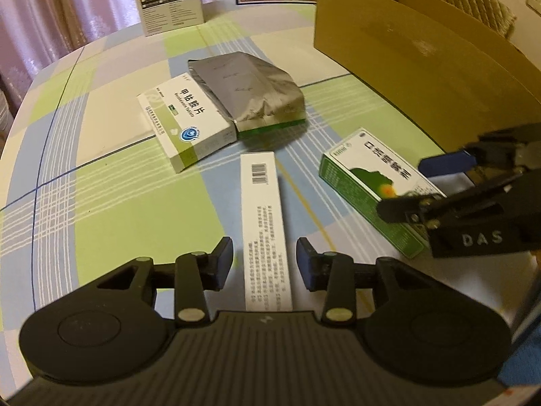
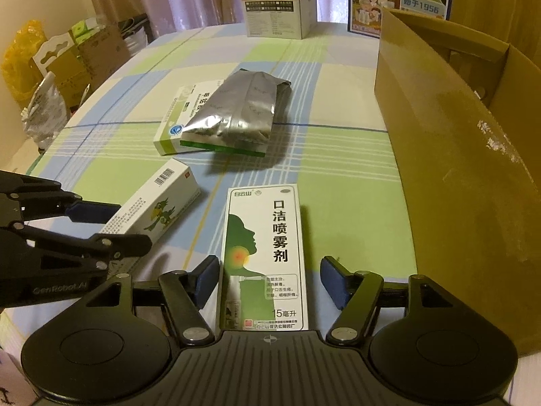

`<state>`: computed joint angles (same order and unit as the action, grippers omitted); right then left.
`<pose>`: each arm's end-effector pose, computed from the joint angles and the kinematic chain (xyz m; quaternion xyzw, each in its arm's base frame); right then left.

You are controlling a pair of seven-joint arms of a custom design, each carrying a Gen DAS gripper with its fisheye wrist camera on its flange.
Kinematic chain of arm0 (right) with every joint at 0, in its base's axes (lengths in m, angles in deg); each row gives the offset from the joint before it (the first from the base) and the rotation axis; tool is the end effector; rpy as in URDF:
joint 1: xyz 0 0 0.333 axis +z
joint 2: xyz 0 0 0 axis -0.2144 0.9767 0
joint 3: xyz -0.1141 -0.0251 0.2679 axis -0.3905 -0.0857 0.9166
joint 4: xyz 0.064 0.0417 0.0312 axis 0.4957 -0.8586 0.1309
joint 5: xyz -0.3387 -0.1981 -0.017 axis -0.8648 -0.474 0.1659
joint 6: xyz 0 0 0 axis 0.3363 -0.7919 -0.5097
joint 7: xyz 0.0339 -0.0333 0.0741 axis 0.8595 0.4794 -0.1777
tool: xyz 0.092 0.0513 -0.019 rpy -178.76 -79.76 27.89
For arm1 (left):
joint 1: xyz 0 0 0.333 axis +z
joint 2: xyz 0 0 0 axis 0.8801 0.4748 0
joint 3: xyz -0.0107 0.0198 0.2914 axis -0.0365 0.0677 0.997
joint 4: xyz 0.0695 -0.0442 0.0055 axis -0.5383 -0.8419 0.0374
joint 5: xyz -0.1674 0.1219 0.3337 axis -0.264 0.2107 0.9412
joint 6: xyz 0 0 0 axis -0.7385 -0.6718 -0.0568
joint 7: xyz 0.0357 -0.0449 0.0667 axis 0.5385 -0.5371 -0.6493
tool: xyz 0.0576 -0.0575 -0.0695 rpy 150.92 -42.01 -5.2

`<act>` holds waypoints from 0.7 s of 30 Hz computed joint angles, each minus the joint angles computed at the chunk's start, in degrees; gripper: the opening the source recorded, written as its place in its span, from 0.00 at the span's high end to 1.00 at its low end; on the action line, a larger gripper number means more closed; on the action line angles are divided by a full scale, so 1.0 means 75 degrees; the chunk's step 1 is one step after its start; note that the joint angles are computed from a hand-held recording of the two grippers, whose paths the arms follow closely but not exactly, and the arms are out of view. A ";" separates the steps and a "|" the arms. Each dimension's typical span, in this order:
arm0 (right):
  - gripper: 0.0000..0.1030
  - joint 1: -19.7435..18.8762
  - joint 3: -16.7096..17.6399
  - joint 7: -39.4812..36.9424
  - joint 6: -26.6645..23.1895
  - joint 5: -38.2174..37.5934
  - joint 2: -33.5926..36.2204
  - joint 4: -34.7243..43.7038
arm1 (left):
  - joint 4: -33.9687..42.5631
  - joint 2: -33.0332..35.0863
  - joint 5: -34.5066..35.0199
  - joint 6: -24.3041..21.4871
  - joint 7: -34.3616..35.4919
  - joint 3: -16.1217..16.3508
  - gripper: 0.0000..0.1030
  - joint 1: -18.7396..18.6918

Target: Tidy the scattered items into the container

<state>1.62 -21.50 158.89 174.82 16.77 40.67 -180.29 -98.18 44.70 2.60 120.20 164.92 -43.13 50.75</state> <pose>0.5880 0.1508 0.3082 -0.6452 0.7018 -0.1765 0.2450 0.6954 -0.2727 0.3200 -0.3152 0.9059 -0.2628 0.1046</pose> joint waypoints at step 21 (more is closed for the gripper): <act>0.45 0.0206 -0.0152 -0.0334 -0.0105 -0.0118 0.0405 0.0401 | 0.0187 0.0331 -0.0292 0.0247 -0.0129 -0.0129 0.71 0.0108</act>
<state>3.16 -22.64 156.38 174.03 15.89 43.71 -177.28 -96.77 47.18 0.41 122.06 163.95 -44.10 51.56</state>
